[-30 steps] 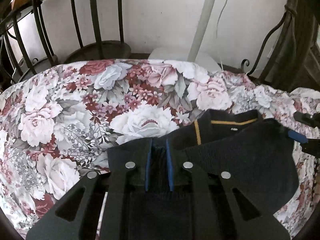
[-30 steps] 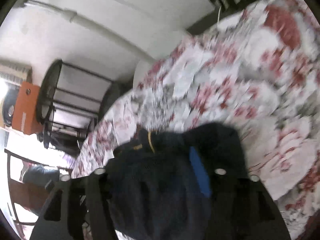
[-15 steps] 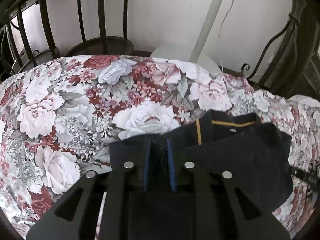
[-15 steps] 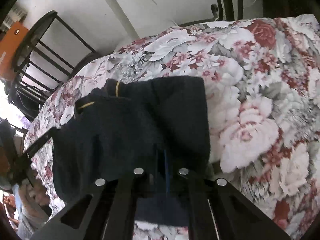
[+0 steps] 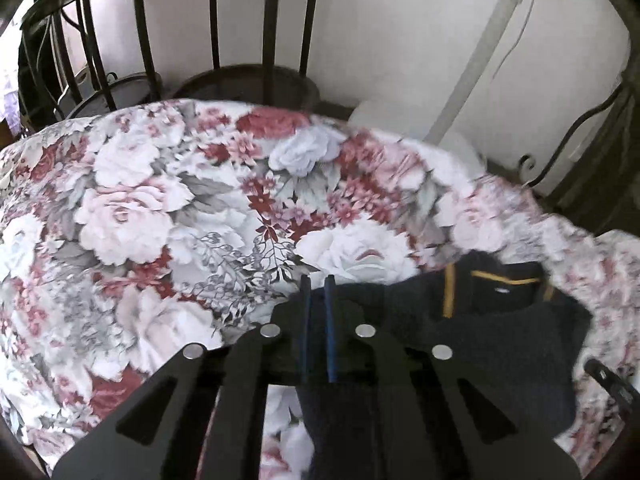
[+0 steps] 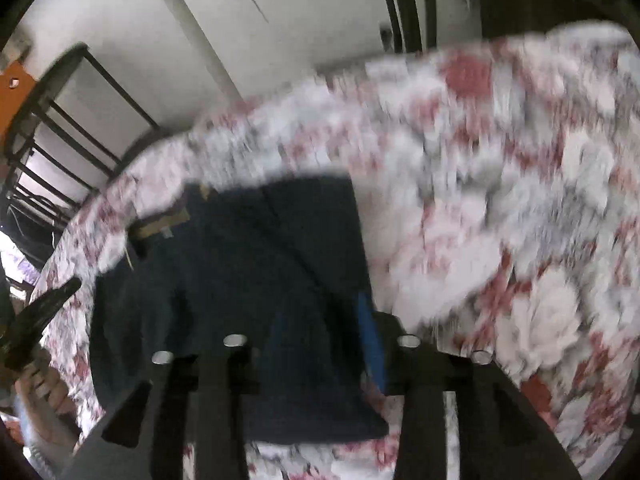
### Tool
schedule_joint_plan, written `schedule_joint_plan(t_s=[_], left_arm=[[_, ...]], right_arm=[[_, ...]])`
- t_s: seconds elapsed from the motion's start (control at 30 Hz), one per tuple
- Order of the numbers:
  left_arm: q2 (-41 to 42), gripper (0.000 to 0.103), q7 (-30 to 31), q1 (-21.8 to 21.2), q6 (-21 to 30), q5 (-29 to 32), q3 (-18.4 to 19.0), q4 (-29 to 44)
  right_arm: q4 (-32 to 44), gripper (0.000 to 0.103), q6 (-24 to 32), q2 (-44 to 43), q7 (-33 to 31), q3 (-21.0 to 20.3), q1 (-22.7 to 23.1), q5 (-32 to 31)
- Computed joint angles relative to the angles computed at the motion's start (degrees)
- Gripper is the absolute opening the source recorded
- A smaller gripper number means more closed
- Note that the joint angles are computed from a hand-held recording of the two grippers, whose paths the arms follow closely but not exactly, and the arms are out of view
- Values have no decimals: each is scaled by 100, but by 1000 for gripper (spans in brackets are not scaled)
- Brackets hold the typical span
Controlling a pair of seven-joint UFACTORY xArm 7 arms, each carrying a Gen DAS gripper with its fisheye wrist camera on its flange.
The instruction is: Fold small clothes
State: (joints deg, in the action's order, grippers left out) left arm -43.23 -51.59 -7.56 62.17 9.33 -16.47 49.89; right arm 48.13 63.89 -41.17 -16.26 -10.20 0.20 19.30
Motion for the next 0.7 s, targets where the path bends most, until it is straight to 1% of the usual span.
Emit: schedule_joint_plan(t_s=[0.03, 0.07, 0.13, 0.17, 0.2, 0.23, 0.27, 0.3, 0.33, 0.37, 0.4, 0.43, 0.47, 0.5, 0.53, 0.57, 0.6, 0.63, 0.67, 0.7], left_arm=[[-160, 7, 49, -126, -37, -151, 102, -51], [-249, 11, 103, -221, -42, -288, 166, -80], [-279, 16, 234, -427, -144, -592, 233, -128], [-240, 21, 360, -556, -235, -732, 255, -164], [-200, 28, 469, -663, -335, -862, 279, -214], [-47, 44, 736, -937, -550, -1155, 384, -301], [132, 58, 926, -1073, -592, -1272, 378, -333], [305, 63, 940, -1011, -471, -1149, 219, -298], [588, 63, 873, -852, -212, -786, -98, -185], [850, 64, 832, -779, -70, -502, -307, -116], [1017, 65, 723, -731, 12, -256, -457, -39], [1135, 66, 616, -715, 103, -56, -551, 64], [1257, 66, 494, -702, 235, 128, -633, 210], [1366, 66, 345, -694, 406, 285, -701, 390], [1380, 64, 235, -734, 457, 364, -698, 457], [1325, 63, 111, -783, 492, 433, -703, 518], [1265, 63, 28, -827, 513, 492, -698, 558], [1215, 64, -17, -888, 511, 496, -685, 623], [1186, 65, -16, -966, 509, 449, -664, 699], [1154, 66, -25, -1014, 533, 431, -662, 734]], right_arm=[[44, 39, -6, 59, -73, -82, 139, 217], [55, 39, -29, 90, -129, -140, 228, 397], [118, 39, 33, 264, -414, -284, 580, 912], [180, 40, 154, 404, -541, -297, 702, 1056], [244, 41, 327, 577, -712, -333, 827, 1213], [227, 48, 412, 640, -804, -301, 820, 1271], [200, 61, 372, 763, -820, -239, 810, 1204], [150, 65, 257, 927, -778, -50, 561, 1031], [128, 58, 254, 1073, -761, -101, 455, 1097], [146, 44, 364, 1268, -745, -364, 415, 1403], [240, 35, 516, 1417, -651, -451, 301, 1543], [337, 19, 676, 1548, -519, -493, 192, 1639], [437, 17, 848, 1638, -383, -532, 96, 1768], [435, 18, 864, 1580, -330, -480, -2, 1795], [413, 24, 798, 1467, -285, -365, -92, 1782], [364, 41, 718, 1260, -266, -234, -155, 1705], [301, 52, 670, 1047, -253, -140, -199, 1592], [235, 65, 594, 816, -254, -38, -217, 1454], [162, 68, 544, 520, -316, 68, -190, 1288], [118, 68, 551, 348, -366, 93, -137, 1169]])
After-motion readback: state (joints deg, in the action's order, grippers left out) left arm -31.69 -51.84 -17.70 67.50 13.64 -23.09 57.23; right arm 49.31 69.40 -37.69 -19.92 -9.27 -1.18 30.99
